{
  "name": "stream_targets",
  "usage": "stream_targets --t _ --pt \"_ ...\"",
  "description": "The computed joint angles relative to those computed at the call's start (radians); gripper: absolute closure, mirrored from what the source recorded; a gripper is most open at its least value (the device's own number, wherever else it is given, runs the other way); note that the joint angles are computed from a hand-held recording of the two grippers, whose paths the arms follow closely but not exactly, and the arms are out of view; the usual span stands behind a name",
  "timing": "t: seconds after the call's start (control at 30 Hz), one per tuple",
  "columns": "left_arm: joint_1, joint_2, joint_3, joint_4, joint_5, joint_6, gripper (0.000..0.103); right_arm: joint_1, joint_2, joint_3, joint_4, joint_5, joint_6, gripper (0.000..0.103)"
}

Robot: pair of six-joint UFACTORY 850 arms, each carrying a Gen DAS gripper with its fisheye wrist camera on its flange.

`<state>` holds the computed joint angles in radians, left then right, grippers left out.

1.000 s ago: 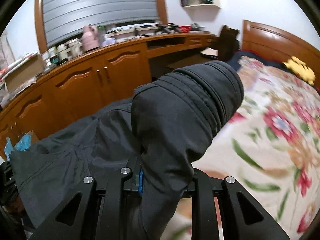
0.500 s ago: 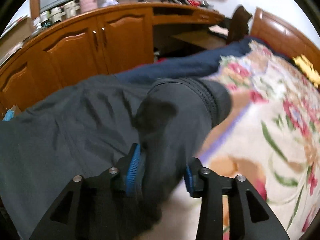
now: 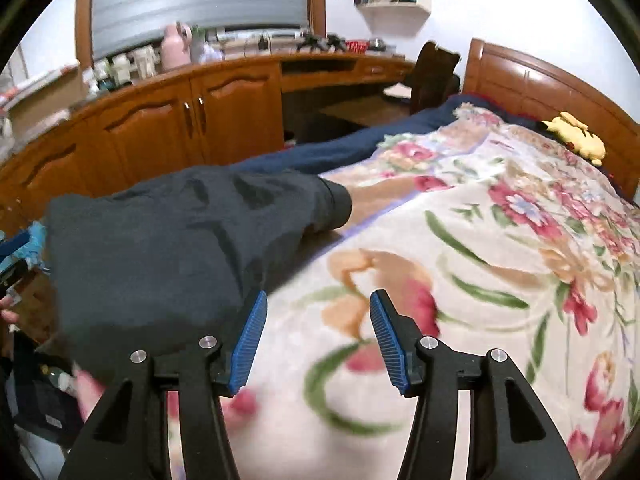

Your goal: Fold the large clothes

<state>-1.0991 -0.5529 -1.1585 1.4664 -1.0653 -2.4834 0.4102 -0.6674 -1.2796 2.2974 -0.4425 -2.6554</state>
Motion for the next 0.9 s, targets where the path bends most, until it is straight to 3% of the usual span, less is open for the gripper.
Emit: stream_targets --t 0.1,0.13,0.3,0.67,0.9 --pt "-0.013 -0.027 -0.074 0.020 0.006 0.038 0.006 -0.023 0.052 0.103 0.102 -0.080 -0.114 0.035" --pt "-0.016 -0.041 -0.104 0.030 0.019 0.051 0.001 -0.036 0.066 0.134 0.108 -0.112 -0.126 0.032" --pt "-0.028 -0.143 -0.285 0.053 0.053 0.150 0.000 -0.098 0.138 0.294 0.161 -0.237 -0.159 0.029" --pt "-0.040 -0.416 -0.751 -0.001 0.187 0.415 0.000 -0.188 0.231 0.488 0.343 -0.356 -0.297 0.029" --pt "-0.045 -0.648 -1.155 -0.143 0.221 0.654 0.000 -0.234 0.243 0.548 0.411 -0.405 -0.326 0.029"
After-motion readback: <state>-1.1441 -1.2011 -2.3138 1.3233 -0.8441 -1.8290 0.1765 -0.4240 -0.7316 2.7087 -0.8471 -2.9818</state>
